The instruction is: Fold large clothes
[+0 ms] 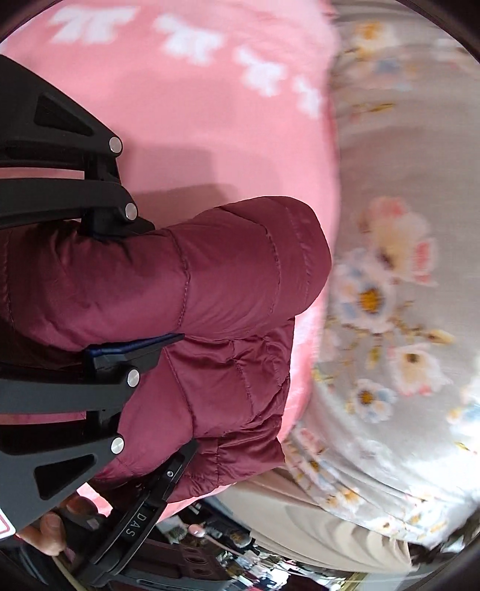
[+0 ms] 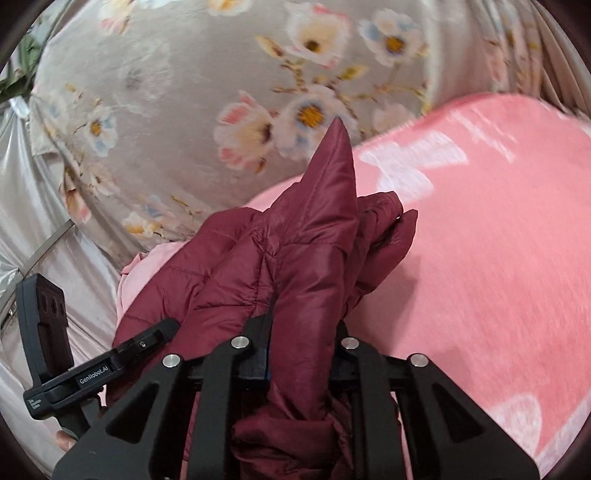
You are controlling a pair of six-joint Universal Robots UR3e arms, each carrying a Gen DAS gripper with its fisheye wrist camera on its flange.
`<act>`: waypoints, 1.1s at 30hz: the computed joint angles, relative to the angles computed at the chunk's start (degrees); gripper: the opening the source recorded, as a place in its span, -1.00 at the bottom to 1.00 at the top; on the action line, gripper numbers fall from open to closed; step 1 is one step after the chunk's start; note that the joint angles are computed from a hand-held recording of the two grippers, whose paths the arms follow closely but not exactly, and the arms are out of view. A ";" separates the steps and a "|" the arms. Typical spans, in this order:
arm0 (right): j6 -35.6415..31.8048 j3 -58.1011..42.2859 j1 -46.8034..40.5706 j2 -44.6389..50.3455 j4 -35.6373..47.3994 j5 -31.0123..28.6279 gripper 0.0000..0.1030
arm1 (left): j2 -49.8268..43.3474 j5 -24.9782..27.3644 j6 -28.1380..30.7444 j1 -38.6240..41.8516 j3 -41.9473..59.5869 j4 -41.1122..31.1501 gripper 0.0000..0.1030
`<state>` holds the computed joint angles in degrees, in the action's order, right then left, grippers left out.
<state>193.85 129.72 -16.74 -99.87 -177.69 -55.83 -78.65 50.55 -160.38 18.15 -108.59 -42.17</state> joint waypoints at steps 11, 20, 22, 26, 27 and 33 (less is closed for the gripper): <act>6.80 -43.30 18.08 40.60 -1.04 -11.85 -0.72 | -24.82 -2.17 4.98 6.91 16.34 14.51 -0.33; 6.17 -55.58 22.10 54.74 4.27 -17.16 -0.50 | -39.53 2.58 5.49 7.01 22.53 18.92 -0.07; 5.68 -54.67 22.35 52.69 7.00 -18.78 -0.30 | -39.02 3.57 5.68 7.24 23.22 15.45 0.02; 4.45 -46.27 22.03 43.99 7.46 -23.34 -0.05 | -33.87 7.91 5.78 8.04 23.62 5.67 0.15; 4.58 -43.59 21.80 41.42 6.27 -24.26 -0.05 | -32.54 9.25 5.30 8.14 23.29 5.00 0.17; 1.18 -49.20 25.55 37.64 11.80 -33.21 -0.41 | -26.42 21.05 -4.96 5.35 25.66 6.09 0.30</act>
<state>195.02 80.52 8.82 -62.23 -165.89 -89.04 -105.07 71.60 -165.34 23.50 -82.94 -36.08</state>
